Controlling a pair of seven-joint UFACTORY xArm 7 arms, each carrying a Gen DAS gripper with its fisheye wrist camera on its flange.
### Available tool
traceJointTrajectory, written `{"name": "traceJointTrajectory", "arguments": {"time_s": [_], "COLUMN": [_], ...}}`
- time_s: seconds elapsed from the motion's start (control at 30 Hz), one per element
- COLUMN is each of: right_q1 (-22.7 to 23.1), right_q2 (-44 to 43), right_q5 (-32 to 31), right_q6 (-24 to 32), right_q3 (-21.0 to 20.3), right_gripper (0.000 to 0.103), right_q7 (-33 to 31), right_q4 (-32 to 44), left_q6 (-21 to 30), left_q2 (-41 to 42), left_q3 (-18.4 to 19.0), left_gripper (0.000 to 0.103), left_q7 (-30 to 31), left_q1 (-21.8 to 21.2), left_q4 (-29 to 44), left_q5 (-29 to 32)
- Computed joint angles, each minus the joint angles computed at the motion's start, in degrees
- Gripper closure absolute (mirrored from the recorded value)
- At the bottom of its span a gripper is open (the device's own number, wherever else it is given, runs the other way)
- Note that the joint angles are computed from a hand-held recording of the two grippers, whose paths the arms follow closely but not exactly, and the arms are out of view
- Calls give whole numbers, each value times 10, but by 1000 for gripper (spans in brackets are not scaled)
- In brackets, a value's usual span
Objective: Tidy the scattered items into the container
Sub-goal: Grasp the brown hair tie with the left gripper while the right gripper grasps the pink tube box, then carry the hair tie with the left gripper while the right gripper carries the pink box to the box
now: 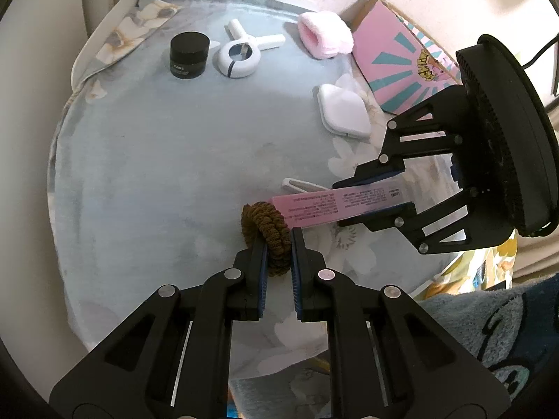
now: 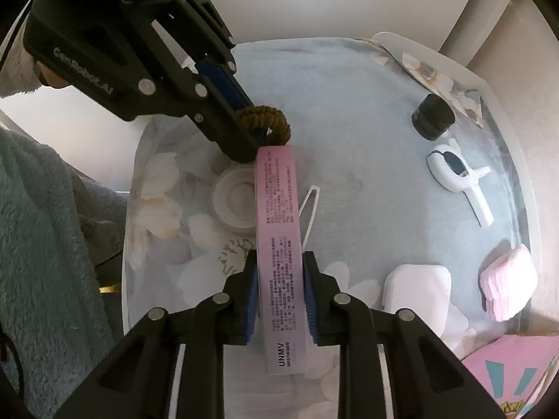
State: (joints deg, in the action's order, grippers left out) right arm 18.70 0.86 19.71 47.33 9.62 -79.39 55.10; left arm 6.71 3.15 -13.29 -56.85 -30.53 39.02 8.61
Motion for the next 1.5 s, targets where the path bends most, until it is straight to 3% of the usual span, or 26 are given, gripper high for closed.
{"name": "traceJointTrajectory", "arguments": {"time_s": [0.43,0.63,0.8,1.07,1.27,1.5], "right_q1": [-1,-11,-11,-31,-57,-94], "right_q2": [-7,-7,-5,-87,-133,-151], "right_q5": [41,74,131,222,245,189], "right_q6": [-5,10,19,-7,-61,-126], "right_q3": [-3,-11,-6,-44,-77,-104], "right_gripper": [82,82,82,82,82,82], "right_q7": [37,80,143,222,302,435], "right_q4": [-3,19,70,52,24,5], "left_q6": [48,109,202,259,277,317], "left_q2": [-9,-27,-32,-8,85,276], "left_q3": [0,-6,-11,-7,11,42], "left_gripper": [93,93,93,93,93,93], "left_q7": [-25,-13,-16,-6,39,135], "left_q1": [3,8,13,14,-5,-60], "left_q4": [22,49,107,210,361,653], "left_q5": [31,37,79,136,166,131]}}
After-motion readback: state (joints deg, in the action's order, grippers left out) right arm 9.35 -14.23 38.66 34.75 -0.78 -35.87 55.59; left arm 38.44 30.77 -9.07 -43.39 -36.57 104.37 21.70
